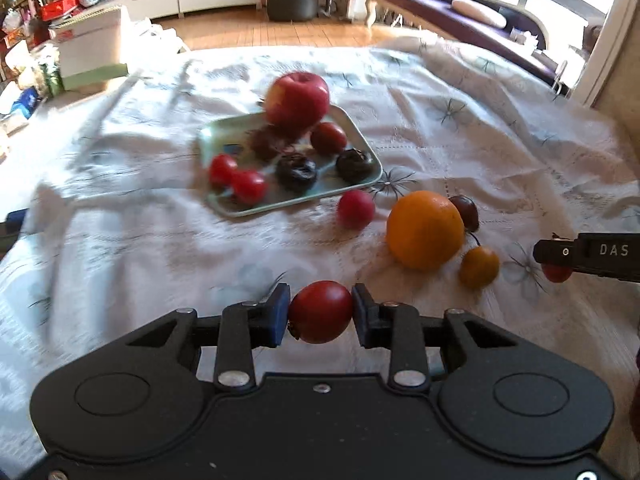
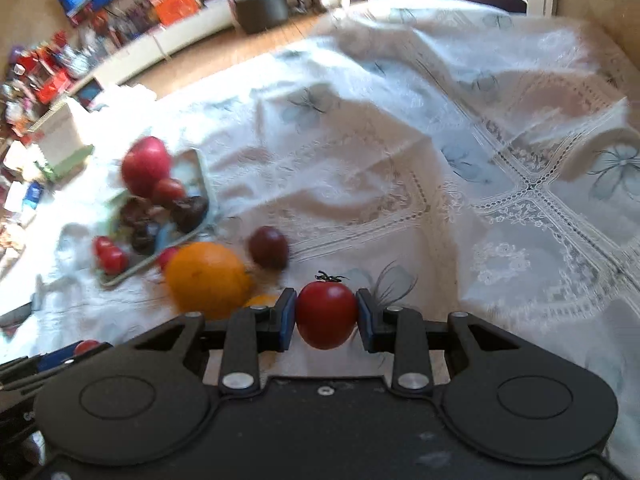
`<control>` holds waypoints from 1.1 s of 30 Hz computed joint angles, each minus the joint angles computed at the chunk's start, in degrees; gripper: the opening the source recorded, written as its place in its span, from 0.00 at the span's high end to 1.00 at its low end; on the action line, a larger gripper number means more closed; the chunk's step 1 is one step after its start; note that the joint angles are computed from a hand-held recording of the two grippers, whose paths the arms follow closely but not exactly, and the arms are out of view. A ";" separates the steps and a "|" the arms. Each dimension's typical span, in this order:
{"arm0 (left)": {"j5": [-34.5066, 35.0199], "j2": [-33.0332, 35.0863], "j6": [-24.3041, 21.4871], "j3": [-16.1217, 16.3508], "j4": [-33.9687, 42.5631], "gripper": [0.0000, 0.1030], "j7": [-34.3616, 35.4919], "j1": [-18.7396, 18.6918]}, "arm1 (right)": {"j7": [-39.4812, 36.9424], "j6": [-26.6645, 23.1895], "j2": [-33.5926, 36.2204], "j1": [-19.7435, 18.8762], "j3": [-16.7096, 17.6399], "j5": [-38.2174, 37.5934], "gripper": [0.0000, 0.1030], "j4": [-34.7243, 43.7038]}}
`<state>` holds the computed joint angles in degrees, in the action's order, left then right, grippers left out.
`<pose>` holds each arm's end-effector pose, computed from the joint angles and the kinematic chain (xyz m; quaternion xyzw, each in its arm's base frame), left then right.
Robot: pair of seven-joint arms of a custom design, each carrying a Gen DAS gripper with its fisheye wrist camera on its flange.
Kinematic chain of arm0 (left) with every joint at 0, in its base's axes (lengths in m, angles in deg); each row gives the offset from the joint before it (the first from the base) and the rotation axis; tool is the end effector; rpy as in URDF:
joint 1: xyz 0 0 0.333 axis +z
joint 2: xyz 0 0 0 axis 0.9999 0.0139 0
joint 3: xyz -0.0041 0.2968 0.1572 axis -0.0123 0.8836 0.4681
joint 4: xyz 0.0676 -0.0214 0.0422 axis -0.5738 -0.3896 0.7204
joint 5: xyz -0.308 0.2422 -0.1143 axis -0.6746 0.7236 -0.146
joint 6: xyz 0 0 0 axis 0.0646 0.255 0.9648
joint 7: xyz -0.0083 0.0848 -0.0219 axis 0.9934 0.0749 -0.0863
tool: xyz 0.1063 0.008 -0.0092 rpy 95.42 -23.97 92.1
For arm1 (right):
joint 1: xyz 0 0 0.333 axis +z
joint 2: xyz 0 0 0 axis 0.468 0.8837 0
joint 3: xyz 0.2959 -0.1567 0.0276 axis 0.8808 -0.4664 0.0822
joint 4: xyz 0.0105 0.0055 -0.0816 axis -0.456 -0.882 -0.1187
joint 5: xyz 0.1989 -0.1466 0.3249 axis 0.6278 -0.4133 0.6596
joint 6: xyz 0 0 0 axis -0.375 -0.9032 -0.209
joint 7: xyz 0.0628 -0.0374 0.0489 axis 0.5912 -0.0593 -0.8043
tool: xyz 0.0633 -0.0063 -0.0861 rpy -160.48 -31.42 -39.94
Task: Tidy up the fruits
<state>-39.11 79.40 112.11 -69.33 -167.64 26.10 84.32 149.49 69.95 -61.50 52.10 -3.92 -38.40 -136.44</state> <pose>0.6277 -0.2279 0.4006 -0.6297 0.7138 -0.2627 0.1579 0.6335 0.3355 0.4022 -0.5692 0.7667 -0.1625 0.2486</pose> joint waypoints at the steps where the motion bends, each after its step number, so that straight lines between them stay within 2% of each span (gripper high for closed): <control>1: 0.18 -2.09 0.78 0.22 -2.44 0.60 -0.41 0.21 | 0.78 0.81 -1.09 0.61 -0.16 -0.89 0.67 -1.26; 4: 2.73 -7.40 3.59 1.97 -8.99 0.60 -3.00 -0.48 | 1.74 3.28 -4.66 1.93 0.61 -3.07 0.67 -5.62; 8: 8.08 -11.88 6.17 4.17 -15.30 0.60 -9.31 -2.11 | -2.31 5.40 -8.49 2.45 3.81 -2.00 0.67 -10.69; 11: 17.46 -13.47 6.00 5.80 -17.69 0.60 -18.30 -3.90 | -6.77 5.35 -9.98 2.55 6.13 1.41 0.67 -13.09; 16: 12.05 -14.52 6.29 3.93 -20.73 0.60 -15.87 -3.32 | -14.04 4.42 -11.00 2.63 8.77 9.01 0.67 -15.93; 18: 14.22 -14.39 5.40 4.30 -20.67 0.60 -18.03 -3.67 | -15.54 3.51 -10.56 2.93 8.85 10.55 0.67 -15.73; 21: 19.02 -13.84 3.82 4.97 -19.88 0.60 -22.35 -4.06 | -13.70 2.28 -9.98 4.87 7.47 7.93 0.67 -14.90; 25: 18.72 -13.57 3.05 4.76 -20.04 0.59 -22.93 -3.79 | -10.55 0.58 -9.39 6.37 6.25 4.07 0.67 -13.97; 29: 17.26 -13.09 1.70 4.33 -19.82 0.59 -21.62 -3.69 | -12.48 0.24 -8.92 5.53 7.07 5.94 0.67 -13.52; 33: 18.92 -13.33 1.22 4.48 -19.86 0.55 -22.74 -4.06 | -13.18 0.29 -8.97 5.52 7.31 6.59 0.67 -13.73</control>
